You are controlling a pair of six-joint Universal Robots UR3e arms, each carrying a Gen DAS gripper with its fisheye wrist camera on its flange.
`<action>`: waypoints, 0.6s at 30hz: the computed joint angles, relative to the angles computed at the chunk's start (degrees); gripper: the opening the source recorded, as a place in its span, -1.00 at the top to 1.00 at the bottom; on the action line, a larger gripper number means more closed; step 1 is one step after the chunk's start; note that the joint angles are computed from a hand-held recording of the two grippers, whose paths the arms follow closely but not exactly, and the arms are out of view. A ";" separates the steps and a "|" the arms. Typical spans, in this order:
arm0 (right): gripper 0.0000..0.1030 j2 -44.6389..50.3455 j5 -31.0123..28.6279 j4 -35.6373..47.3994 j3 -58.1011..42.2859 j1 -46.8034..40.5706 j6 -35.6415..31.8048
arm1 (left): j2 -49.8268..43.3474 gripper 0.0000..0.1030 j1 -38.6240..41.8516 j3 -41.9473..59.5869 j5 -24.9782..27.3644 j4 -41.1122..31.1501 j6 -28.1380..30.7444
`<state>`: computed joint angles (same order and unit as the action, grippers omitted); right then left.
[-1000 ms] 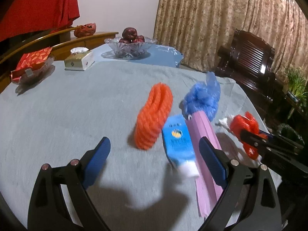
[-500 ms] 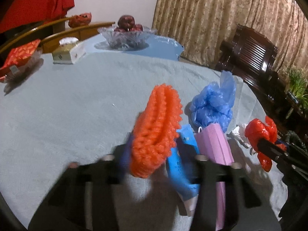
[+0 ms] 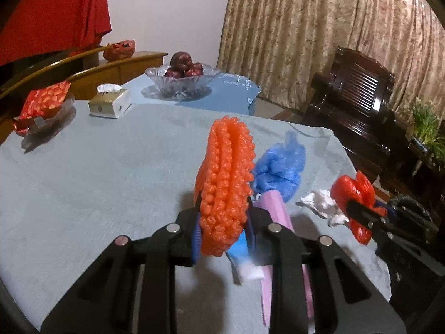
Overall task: Collect trash
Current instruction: 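Grasp the orange foam net with the left tool while the right tool grasps the red bag, then carry the foam net and red bag over the bin and open both tools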
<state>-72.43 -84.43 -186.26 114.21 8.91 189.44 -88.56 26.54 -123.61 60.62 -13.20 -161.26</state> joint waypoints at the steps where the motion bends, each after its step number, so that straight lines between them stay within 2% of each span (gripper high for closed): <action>1: 0.27 -1.02 0.12 -0.10 0.85 -0.20 -0.08 | 1.89 0.53 0.32 -1.02 -0.59 -1.06 0.39; 11: 0.27 -14.92 2.30 0.11 11.97 -3.50 0.12 | 17.89 0.53 2.02 -7.21 -4.99 -11.05 2.84; 18: 0.27 -27.81 4.49 3.21 20.33 -8.31 -1.30 | 24.09 0.53 -1.01 -8.77 -5.72 -15.57 2.61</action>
<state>-100.24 -79.94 -183.05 134.54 0.60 188.15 -64.47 25.54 -132.38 54.90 -28.78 -158.66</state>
